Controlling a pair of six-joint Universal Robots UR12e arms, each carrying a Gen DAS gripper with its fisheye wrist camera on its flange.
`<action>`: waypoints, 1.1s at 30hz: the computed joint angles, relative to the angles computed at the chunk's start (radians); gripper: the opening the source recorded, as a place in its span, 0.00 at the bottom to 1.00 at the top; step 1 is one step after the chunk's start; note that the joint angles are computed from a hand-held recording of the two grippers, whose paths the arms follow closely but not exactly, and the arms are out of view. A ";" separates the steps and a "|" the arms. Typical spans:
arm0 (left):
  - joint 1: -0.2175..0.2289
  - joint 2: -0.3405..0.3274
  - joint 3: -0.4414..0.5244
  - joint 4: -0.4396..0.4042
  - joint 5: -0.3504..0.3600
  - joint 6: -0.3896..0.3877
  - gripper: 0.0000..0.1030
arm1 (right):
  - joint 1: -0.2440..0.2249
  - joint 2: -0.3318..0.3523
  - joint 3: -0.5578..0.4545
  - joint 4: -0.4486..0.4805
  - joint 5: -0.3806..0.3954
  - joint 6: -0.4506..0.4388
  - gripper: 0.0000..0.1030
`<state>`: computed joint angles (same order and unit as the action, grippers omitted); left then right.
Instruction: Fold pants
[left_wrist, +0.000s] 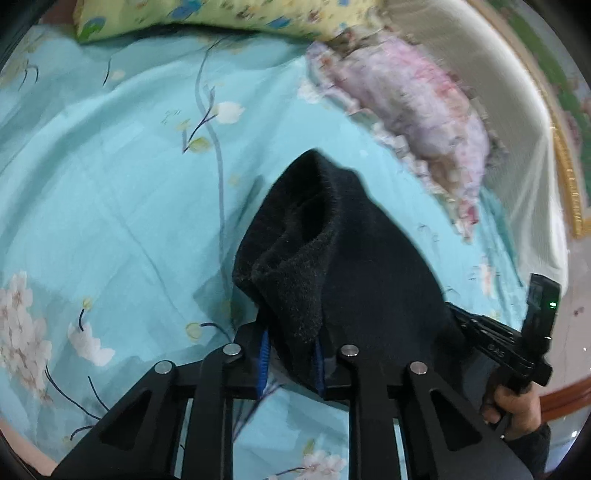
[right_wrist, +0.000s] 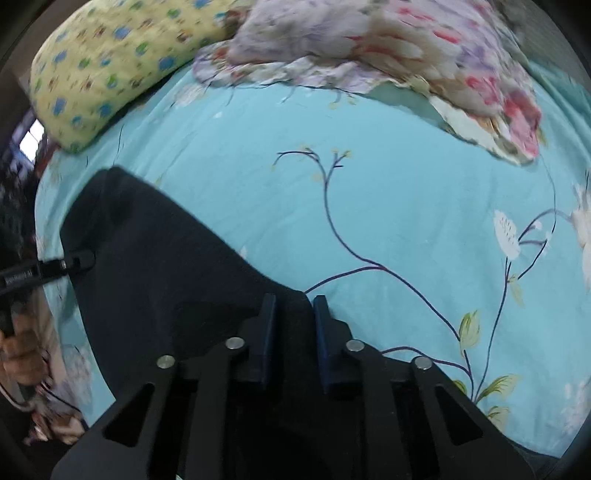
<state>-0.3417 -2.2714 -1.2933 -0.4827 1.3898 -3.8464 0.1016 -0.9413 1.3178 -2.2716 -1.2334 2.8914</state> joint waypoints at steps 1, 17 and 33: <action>0.004 0.006 -0.013 0.031 -0.014 -0.002 0.16 | 0.001 -0.005 0.004 -0.010 -0.007 -0.001 0.16; 0.006 0.019 -0.011 -0.021 0.044 0.124 0.27 | 0.034 -0.003 0.052 -0.228 -0.123 0.172 0.25; -0.054 0.043 0.029 0.010 0.179 0.222 0.49 | -0.048 -0.195 0.328 -0.478 -0.082 0.411 0.54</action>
<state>-0.3961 -2.2287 -1.2642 -0.4724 1.5687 -3.6246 0.0535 -1.1358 1.6457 -2.7497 -1.3155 3.3028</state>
